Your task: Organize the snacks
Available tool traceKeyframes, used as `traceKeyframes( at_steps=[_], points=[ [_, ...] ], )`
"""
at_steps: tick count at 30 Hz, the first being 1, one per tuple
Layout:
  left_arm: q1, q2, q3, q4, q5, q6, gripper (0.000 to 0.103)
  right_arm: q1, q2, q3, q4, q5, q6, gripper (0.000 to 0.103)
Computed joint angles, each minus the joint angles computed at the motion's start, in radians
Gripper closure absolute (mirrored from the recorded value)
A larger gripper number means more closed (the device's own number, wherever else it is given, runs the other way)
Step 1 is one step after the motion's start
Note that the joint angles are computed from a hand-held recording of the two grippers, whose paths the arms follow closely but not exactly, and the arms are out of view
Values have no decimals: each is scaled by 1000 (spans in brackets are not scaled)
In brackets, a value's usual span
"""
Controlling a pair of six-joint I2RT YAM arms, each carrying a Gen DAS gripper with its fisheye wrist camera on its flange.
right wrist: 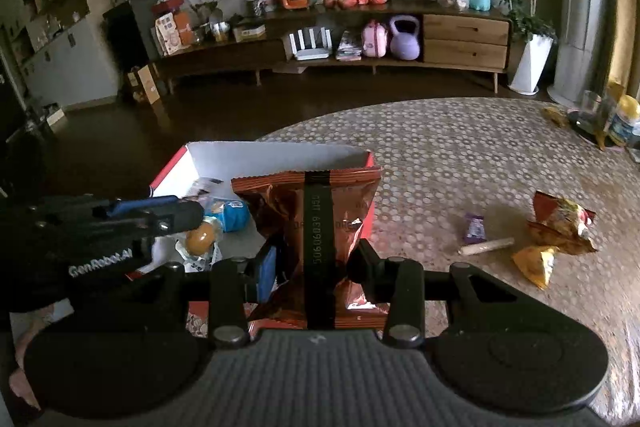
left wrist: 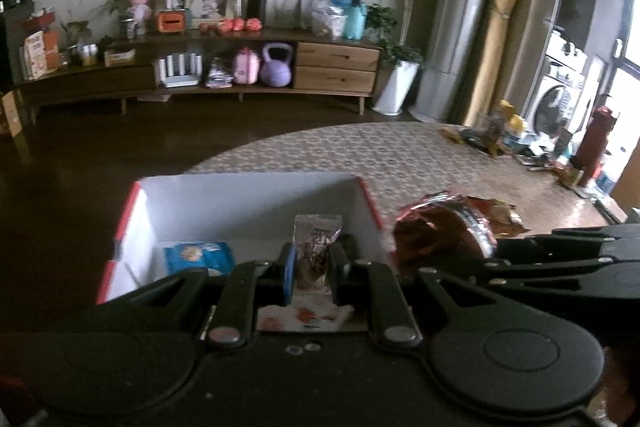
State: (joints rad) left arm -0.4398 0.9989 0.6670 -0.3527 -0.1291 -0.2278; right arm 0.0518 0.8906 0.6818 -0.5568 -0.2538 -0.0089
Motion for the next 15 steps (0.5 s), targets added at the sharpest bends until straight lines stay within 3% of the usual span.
traceKeyframes(
  at_steps=[15],
  points=[
    [307, 211, 10, 121, 68, 172, 89, 204, 346, 50, 233, 148, 79, 63]
  ],
)
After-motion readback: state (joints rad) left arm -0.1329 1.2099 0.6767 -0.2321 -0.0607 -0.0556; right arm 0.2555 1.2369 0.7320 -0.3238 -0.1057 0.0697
